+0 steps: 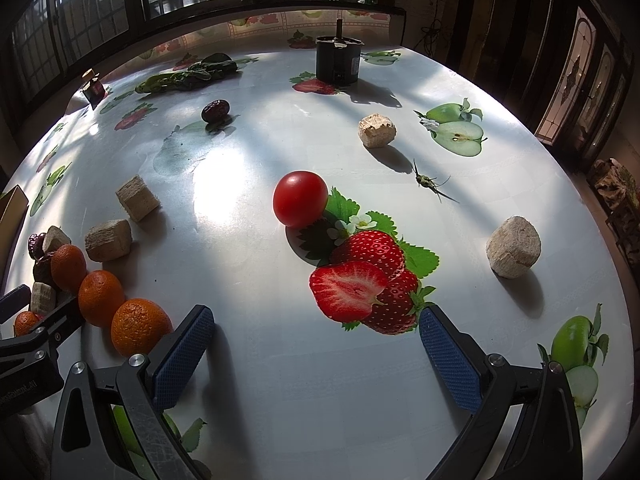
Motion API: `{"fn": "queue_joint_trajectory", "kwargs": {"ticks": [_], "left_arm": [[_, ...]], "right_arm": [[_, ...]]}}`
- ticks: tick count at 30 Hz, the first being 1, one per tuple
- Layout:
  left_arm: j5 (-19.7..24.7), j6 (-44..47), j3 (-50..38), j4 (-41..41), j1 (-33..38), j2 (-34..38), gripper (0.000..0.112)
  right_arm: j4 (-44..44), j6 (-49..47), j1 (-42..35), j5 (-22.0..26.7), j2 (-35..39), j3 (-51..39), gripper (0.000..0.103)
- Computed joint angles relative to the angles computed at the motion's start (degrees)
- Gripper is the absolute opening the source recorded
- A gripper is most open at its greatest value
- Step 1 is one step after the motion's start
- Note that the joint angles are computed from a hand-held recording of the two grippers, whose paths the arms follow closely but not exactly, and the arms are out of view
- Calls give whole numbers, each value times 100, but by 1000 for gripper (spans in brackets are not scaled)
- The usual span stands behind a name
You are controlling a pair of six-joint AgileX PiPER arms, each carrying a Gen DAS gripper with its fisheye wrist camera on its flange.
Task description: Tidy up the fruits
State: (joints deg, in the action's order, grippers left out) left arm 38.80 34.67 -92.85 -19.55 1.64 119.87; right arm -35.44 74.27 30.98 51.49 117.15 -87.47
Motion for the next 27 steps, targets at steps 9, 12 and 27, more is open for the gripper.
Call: {"fn": "queue_joint_trajectory", "kwargs": {"ticks": [9,12,27], "left_arm": [[-478,844,859,-927,412,-754,92],[-1030,1495,1493,-1654,706,-1357,91],[-1003,3821,2025,-3983,1974,-2172,91]], "right_arm": [[248,-93,39,136,-123,38,102],[39,473,207,-129,-535,406,102],[-2281,3465,1670,576,-1243,1116,103]]}}
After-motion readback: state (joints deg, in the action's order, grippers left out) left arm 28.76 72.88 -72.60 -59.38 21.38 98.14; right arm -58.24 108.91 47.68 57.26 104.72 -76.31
